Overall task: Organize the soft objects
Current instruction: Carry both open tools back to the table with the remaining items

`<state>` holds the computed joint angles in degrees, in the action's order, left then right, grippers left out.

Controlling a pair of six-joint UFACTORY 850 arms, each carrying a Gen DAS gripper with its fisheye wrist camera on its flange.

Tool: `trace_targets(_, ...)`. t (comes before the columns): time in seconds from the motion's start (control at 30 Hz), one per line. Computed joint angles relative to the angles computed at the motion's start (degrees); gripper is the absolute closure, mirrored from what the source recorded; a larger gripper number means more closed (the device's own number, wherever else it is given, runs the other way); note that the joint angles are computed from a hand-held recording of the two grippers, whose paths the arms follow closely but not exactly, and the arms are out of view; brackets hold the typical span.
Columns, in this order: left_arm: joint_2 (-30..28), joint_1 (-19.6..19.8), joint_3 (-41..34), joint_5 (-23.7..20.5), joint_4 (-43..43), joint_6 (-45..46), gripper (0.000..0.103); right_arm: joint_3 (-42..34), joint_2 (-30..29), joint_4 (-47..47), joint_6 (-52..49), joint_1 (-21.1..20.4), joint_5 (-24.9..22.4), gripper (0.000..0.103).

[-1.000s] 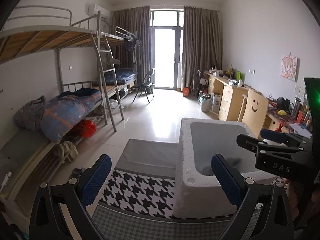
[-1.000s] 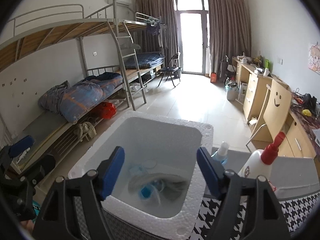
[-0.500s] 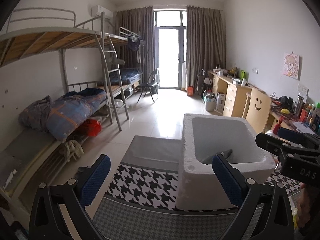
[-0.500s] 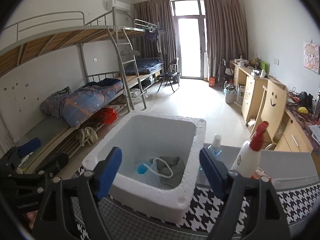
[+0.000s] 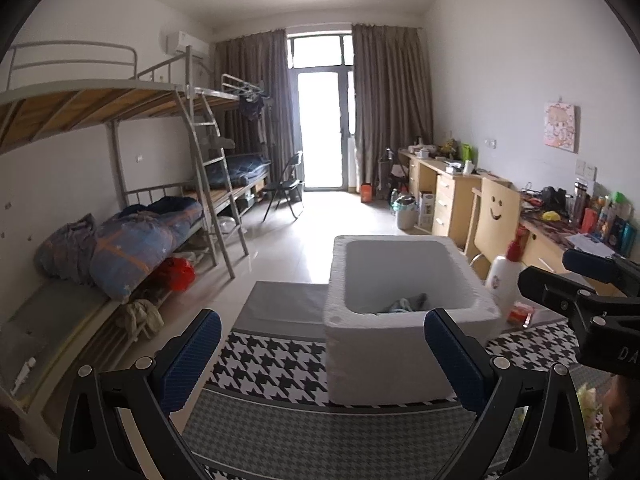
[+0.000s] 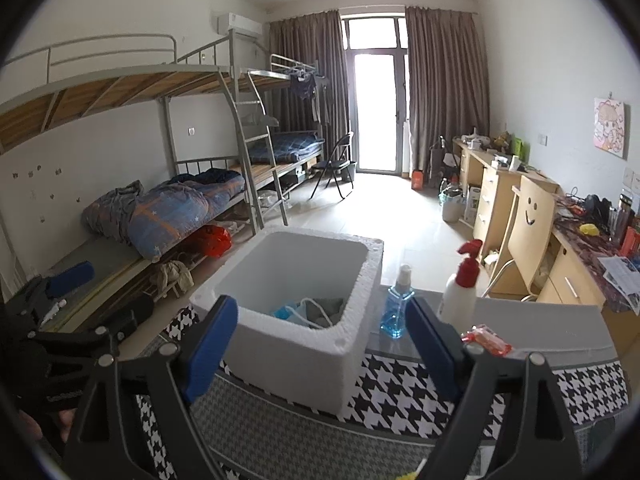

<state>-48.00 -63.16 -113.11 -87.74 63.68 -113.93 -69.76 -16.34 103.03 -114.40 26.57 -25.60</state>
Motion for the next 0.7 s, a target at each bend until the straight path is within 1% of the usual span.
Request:
trace_targets(0.2,-3.39,-1.25,-5.73,-0.69,1.69,3.26,0.001,3.79,2.87,6.03,-6.09,-0.57,0.27,0.014)
trace_targets(0.3,-4.47,-1.84,-7.68,-0.73,2.32,3.74,0.001,5.5,4.3,7.37,-7.73,-1.47,-0.68,0.014)
trace_targets(0.47,-5.32,-3.13,-8.91,-1.43,3.76,4.13,0.001,8.2,6.57,11.05,-10.78,-3.34,-2.63,0.014)
trace_targets(0.6,-5.39,-3.88,-9.18,-0.72,4.7,3.39,0.001,10.14,8.15,12.76,-13.1,-4.44,-3.57,0.014)
trace_targets(0.7,-5.67,-4.38,-9.65,-0.58,5.41,3.37,0.001,12.39,9.85,16.28,-17.19,-5.0,-4.48,0.013)
